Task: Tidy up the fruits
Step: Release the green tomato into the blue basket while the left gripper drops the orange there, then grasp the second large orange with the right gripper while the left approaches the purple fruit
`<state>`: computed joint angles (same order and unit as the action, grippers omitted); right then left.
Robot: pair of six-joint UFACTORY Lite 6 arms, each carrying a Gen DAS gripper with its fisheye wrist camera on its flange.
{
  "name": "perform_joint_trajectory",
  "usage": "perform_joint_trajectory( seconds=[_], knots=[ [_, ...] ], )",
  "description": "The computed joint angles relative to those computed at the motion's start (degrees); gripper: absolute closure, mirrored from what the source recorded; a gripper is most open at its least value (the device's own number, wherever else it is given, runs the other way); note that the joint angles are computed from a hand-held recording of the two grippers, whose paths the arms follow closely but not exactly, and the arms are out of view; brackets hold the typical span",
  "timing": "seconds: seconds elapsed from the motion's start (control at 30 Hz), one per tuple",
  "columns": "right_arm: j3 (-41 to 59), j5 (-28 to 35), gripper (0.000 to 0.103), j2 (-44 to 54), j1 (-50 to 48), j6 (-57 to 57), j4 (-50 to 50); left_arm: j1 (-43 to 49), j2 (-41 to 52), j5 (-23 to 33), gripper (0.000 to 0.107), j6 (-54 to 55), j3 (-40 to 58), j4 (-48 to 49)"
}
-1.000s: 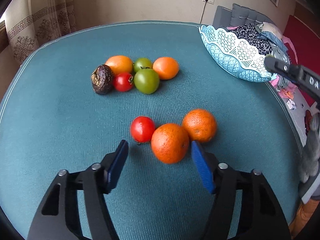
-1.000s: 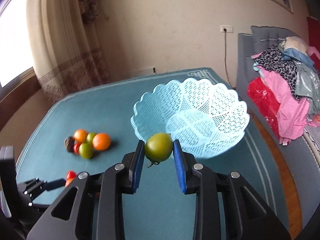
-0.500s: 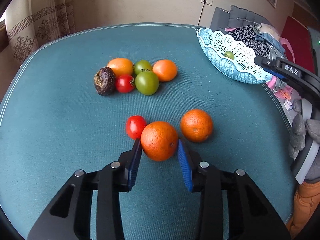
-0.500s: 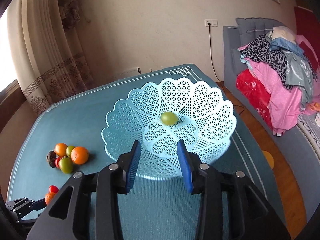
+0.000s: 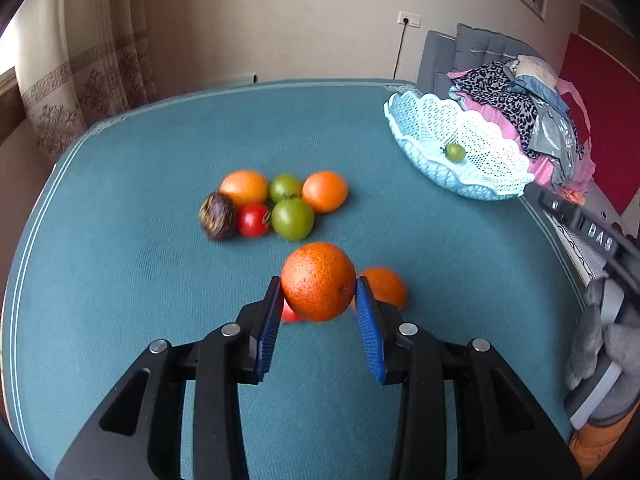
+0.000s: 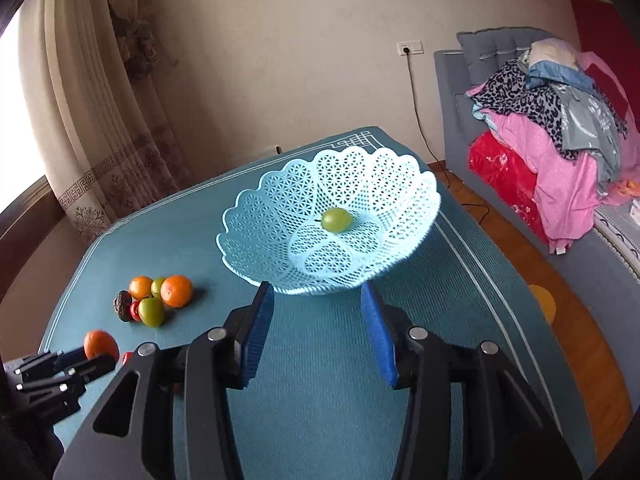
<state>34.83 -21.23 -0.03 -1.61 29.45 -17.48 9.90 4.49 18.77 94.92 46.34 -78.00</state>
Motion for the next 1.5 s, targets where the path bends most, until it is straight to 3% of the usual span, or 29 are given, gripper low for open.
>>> perform_joint_trajectory(
  seconds=[0.3,0.5,0.77,0.83,0.87,0.9,1.07,1.27,1.5],
  knots=[
    [-5.25,-3.06,0.052,-2.05,-4.39,2.64,-3.62,-12.5,6.1,-2.75,0.069,-17.76,13.18,10.85],
    [-6.58,-5.17,0.048,-0.95,-7.34,7.64,-9.56,-20.07,15.23,-3.75,0.069,-37.68,26.02,26.84],
    [-6.91,-6.42,0.047,1.26,-7.7,9.45,-11.72,-24.69,24.15,-2.59,0.067,-54.15,37.14,40.73],
    [-7.27,-6.41,0.047,1.03,-7.3,8.46,-10.61,-24.94,24.88,-2.34,0.04,-56.3,38.35,42.15],
    [-7.27,-6.45,0.046,0.99,-7.36,8.58,-10.85,-24.89,24.52,-3.21,0.022,-54.95,37.8,40.24],
    [-7.41,-6.52,0.046,0.86,-7.45,8.75,-11.14,-24.51,23.24,-4.21,0.017,-51.2,36.34,36.11],
    [-7.13,-5.98,0.046,1.41,-6.75,7.64,-10.13,-23.23,20.94,-6.21,0.017,-50.02,34.28,36.24],
    [-7.22,-4.95,0.045,1.24,-5.11,5.92,-8.53,-18.54,21.83,-4.57,0.015,-55.79,36.39,41.54],
    [-7.63,-3.71,0.045,0.66,-2.7,4.57,-6.2,-11.6,22.61,-4.11,0.015,-52.07,36.6,39.48]
  ],
)
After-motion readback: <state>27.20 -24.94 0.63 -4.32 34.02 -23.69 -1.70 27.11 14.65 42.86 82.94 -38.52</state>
